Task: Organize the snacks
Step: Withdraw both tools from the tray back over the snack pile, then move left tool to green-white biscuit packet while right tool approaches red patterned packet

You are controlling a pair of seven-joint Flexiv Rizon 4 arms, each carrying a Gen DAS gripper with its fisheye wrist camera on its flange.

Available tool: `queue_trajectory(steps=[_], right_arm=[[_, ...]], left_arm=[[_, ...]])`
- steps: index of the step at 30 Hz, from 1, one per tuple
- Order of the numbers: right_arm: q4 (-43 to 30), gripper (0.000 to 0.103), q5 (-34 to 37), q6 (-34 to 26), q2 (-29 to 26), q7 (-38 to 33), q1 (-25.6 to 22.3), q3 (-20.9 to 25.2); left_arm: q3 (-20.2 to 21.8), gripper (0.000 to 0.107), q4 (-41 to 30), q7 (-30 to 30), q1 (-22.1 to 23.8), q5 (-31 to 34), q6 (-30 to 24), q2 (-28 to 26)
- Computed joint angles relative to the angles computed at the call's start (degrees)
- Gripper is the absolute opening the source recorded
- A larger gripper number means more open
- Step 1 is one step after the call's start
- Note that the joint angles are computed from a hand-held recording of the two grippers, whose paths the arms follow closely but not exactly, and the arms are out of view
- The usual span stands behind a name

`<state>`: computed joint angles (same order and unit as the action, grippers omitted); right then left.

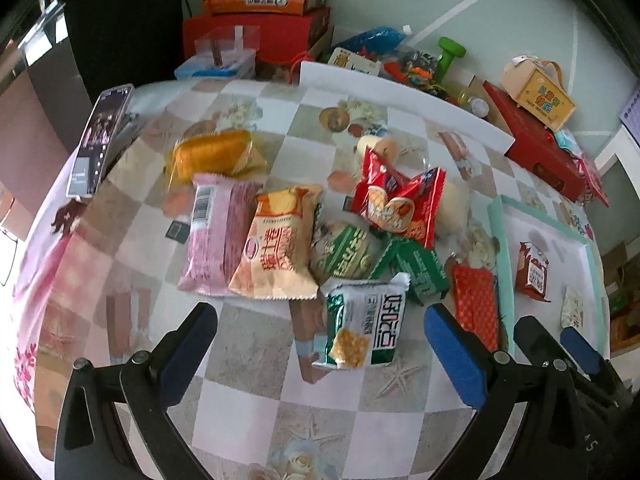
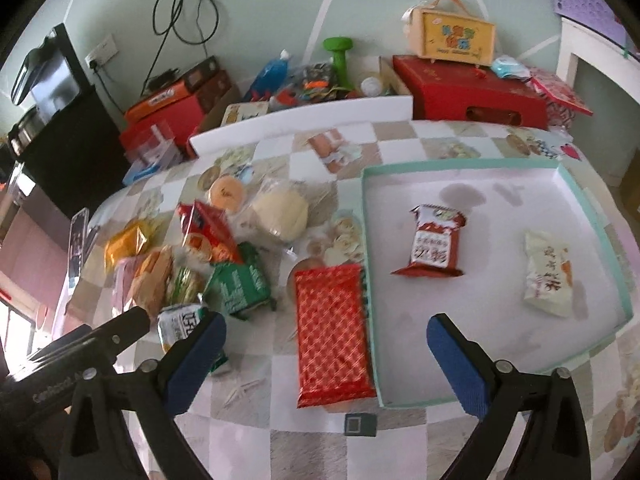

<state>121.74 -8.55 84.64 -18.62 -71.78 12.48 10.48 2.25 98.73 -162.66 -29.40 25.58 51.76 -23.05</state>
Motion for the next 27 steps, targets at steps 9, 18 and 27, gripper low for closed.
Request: queue_trajectory(steps=[9, 18, 27], right_arm=[[-2.2, 0.091, 3.5, -2.7, -2.2, -3.4, -2.4, 3.9], [-4.1, 0.068, 8.0, -4.9, -3.1, -6.5, -2.5, 4.5], [-3.1, 0.066, 3.8, -5.8, -2.7, -1.3, 0.7, -0.3]], left_arm=[[-0.4, 0.103, 2.8, 0.8, 1.8, -3.4, 3.5, -0.2], [-0.6, 0.103, 2.4, 5.7, 2.0, -7.3, 7.0, -2.1], [-1.3, 0.101, 1.1, 11.6, 2.3, -12.3, 8.5, -5.0]])
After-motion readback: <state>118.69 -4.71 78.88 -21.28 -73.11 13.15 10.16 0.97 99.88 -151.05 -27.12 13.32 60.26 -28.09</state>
